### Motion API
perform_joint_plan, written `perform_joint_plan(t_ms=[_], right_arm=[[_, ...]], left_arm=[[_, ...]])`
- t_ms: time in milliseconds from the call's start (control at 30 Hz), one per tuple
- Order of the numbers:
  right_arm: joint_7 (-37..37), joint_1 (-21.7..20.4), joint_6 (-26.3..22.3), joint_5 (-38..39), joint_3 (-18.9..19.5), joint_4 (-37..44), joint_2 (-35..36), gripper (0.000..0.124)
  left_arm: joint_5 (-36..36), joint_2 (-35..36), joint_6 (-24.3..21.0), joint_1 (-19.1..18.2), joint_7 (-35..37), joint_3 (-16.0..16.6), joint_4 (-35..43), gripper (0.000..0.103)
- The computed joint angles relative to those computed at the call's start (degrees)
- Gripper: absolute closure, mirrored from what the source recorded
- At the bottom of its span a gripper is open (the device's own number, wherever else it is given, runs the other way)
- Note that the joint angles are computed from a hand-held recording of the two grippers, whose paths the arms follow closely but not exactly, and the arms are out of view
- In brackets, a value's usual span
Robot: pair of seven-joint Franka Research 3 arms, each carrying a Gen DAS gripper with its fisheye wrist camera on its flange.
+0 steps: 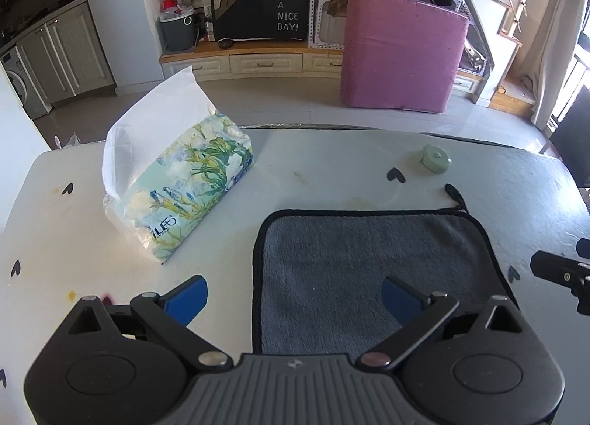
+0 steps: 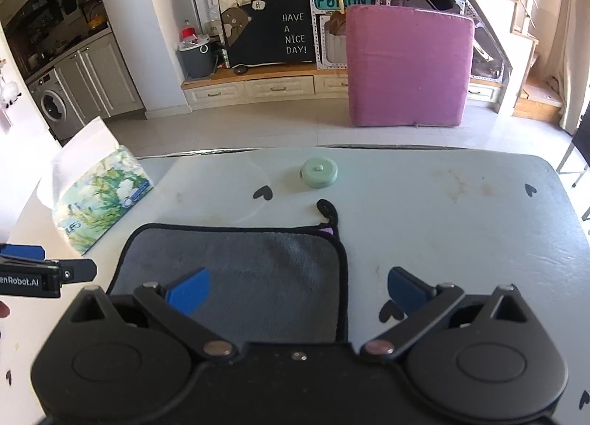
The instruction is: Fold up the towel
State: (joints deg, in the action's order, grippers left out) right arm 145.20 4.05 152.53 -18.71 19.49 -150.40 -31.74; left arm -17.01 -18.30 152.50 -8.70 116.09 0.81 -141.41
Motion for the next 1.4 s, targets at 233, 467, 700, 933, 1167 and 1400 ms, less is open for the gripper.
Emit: perform_joint_plan(t_ms=[233,467,700,933,1167,1400], right_arm=[[0.47,2.07,-3.0,1.3,1.18,-2.34,-6.27,0.021],[1.24,4.63,-6.84,3.52,2.89,-4.66,-13.03,0.021],[2.17,7.86,-11.51,5.71,4.72,-6.95,-20.29,0.021],[3.3,11.39,-16.27,7.33,6.92,-8.4,-26.94,0.021],[5.05,15.16,-21.54,8.64,9.27,-8.82,-33.19,0.021],[6.31,18.39,-26.07,9.81,11.19,-8.15,-39.03,0.021]], left_arm=[[-0.19,-6.79,-1.39,-0.83,0.63,1.15,-4.18,0.003],[1.3,-15.07,-3.47,-1.76,0.07,3.0,-9.16,0.003],[3.23,-23.51,-5.63,-2.69,-0.53,4.92,-13.65,0.003],[5.0,-32.16,-8.52,-2.63,-0.55,6.5,-17.98,0.003],[6.41,-41.27,-13.74,-1.4,-0.08,8.46,-20.74,0.003],[6.59,-50.97,-20.72,-0.45,2.3,11.31,-21.51,0.003]])
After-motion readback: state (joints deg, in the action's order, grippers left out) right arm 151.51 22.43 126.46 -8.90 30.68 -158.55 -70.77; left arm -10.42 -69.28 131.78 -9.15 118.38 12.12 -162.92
